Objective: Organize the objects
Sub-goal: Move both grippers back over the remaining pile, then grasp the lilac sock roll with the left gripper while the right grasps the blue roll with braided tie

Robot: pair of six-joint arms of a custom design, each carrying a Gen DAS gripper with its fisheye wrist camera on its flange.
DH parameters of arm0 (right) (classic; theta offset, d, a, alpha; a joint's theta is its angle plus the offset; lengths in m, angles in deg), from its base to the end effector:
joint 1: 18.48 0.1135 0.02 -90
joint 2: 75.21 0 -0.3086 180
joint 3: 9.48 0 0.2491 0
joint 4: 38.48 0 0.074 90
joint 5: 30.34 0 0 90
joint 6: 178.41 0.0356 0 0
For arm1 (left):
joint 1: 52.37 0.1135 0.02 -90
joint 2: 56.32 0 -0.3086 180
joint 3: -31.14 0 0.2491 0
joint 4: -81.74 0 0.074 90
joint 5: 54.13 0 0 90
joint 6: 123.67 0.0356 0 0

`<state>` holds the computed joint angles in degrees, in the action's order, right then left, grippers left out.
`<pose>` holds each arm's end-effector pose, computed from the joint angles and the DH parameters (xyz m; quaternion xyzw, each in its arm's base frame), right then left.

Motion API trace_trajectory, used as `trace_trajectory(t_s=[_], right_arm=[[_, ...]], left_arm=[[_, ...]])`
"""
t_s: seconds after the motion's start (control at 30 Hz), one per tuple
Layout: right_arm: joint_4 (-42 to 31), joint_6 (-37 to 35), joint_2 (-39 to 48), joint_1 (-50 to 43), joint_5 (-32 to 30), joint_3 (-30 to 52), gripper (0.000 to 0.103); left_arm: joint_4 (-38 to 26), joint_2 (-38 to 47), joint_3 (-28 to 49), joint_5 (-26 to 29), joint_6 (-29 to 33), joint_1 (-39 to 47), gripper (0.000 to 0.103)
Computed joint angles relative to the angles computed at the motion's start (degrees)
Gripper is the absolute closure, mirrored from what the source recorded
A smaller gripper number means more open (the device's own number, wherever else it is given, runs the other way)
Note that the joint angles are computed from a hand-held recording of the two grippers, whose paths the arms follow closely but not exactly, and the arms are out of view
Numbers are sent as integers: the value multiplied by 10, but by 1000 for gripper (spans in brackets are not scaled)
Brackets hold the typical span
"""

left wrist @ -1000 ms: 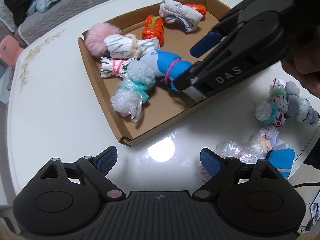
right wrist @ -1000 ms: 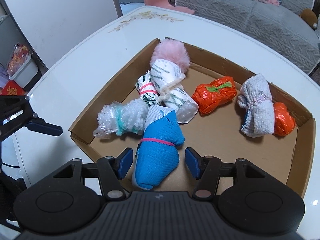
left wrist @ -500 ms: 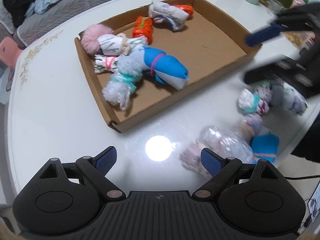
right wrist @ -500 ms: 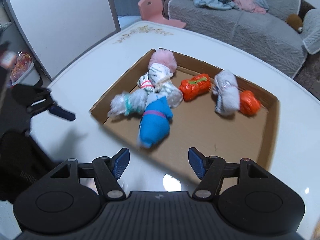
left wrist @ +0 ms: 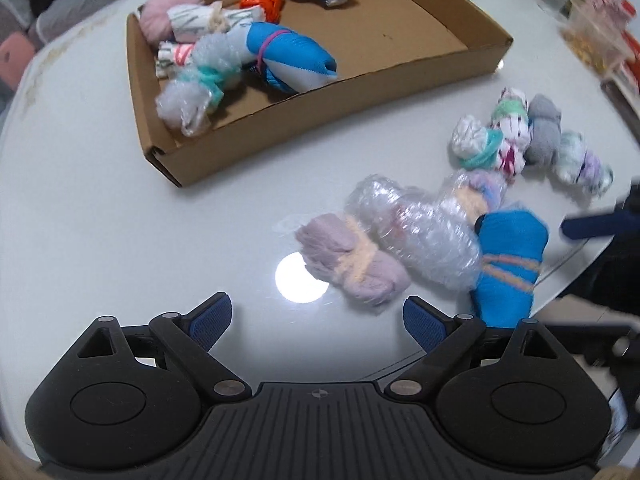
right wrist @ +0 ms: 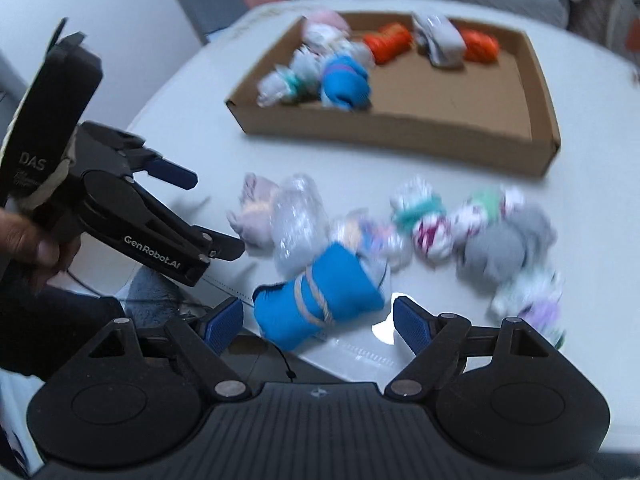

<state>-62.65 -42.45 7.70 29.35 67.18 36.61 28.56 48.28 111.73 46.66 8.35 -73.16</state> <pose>0.1608 0.1705 0.1749 0.0007 0.9662 0.1391 0.2171 0.3244 -0.1303 0.2045 0.5245 0.8390 -0.0714 0.1264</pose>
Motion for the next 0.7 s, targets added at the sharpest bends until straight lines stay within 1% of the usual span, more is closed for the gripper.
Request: trace_trajectory(t_s=[0.03, 0.07, 0.13, 0.17, 0.23, 0.3, 0.37, 0.43, 0.53, 0.57, 0.6, 0.7], right_arm=[[13, 15, 4, -2, -3, -3, 24], [13, 15, 4, -2, -3, -3, 24], [24, 44, 41, 6, 20, 14, 24], [37, 62, 55, 13, 25, 8, 24], [43, 70, 68, 12, 27, 10, 25], [53, 82, 99, 6, 31, 17, 25], [69, 82, 105, 4, 31, 7, 28], [70, 83, 104, 4, 33, 5, 29], [50, 91, 89, 10, 46, -4, 30], [50, 91, 89, 10, 46, -4, 30], [29, 108, 73, 14, 57, -10, 30], [30, 133, 48, 13, 61, -27, 30]], left_arm=[[0, 1, -1, 4, -7, -1, 8], [6, 0, -5, 5, -10, -3, 8], [37, -4, -21, -4, -13, -10, 8], [53, -3, -26, -7, -17, -12, 8], [82, 1, -35, -14, -31, -14, 8], [91, 11, -33, -20, -40, -13, 7], [76, 21, -18, -22, -43, -10, 6], [64, 23, -11, -27, -40, -2, 6], [40, 27, 4, -25, -39, 14, 6], [33, 26, 8, -21, -43, 18, 6], [23, 28, 13, -11, -50, 21, 6], [12, 28, 17, 11, -74, 22, 5]])
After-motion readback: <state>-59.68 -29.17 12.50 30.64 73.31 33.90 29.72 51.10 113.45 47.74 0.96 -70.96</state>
